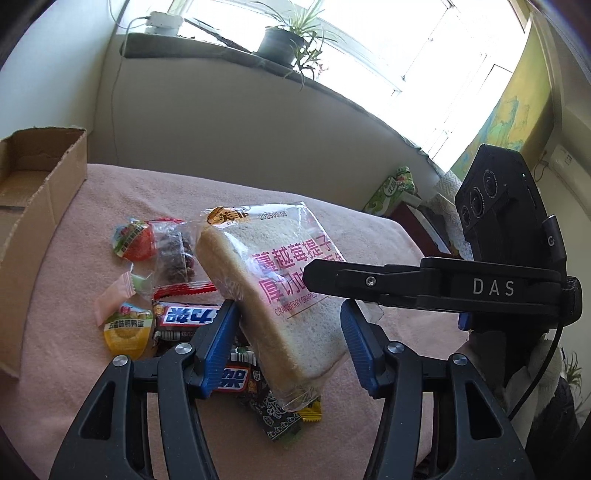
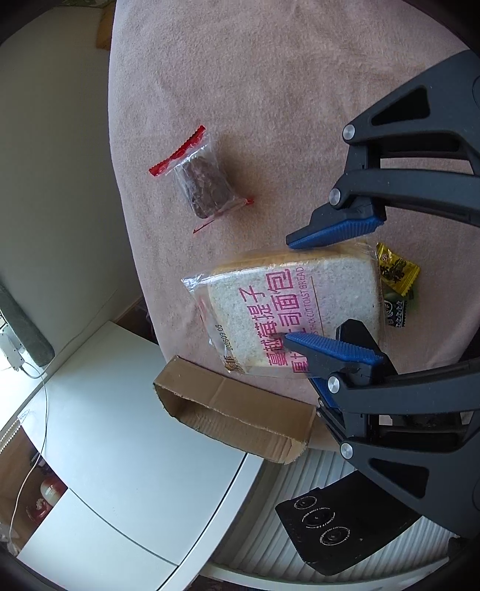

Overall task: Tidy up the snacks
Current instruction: 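Carry the toast bread with the right tool over the cardboard box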

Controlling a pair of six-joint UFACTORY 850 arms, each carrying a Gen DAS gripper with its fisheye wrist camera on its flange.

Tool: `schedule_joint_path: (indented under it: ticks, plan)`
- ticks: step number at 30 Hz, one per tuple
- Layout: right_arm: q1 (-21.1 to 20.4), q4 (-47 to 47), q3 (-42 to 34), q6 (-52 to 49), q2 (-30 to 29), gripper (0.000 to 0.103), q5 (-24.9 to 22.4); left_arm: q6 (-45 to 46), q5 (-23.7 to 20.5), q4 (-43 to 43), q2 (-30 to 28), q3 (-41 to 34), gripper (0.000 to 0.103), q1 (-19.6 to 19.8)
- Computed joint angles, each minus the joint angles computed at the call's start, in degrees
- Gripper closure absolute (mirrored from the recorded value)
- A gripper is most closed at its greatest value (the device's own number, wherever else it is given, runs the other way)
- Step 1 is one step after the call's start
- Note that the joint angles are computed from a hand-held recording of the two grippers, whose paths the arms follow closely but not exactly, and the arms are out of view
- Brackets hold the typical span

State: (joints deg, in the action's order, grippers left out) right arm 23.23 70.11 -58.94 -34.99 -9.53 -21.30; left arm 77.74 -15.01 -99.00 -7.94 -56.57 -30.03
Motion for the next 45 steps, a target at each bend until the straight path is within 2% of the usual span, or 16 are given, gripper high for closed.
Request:
schedule_joint_path:
  ticks: [11,14,18,25,35,45]
  plan:
    - [6.79,-12.67,-9.11,11.39,-3.28,0.054,1.43,13.58,0.11,-12.03,7.51,6.70,0.048,5.09]
    - [8.13,-14.11,-11.82,12.44,-4.98,0.054,0.92,12.74,0.34,-10.93,9.07,7.34,0.048,6.92]
    - [9.86,-16.12,-15.55,13.79,-7.40,0.054,0.19,16.56,0.18,-14.69,10.67,9.28,0.048,8.97]
    - [12.57,-18.77,-23.70,15.68,-13.45,0.054,-1.46,13.39,1.57,-12.29,14.60,11.73,0.048,12.16]
    - [14.92,-21.76,-36.50,18.44,-23.67,0.054,-5.13,11.10,1.28,-9.62,14.61,12.53,0.048,17.87]
    - [15.97,-26.06,-46.63,22.42,-31.34,0.054,-8.66,6.00,2.43,-5.33,13.85,12.22,0.048,19.82]
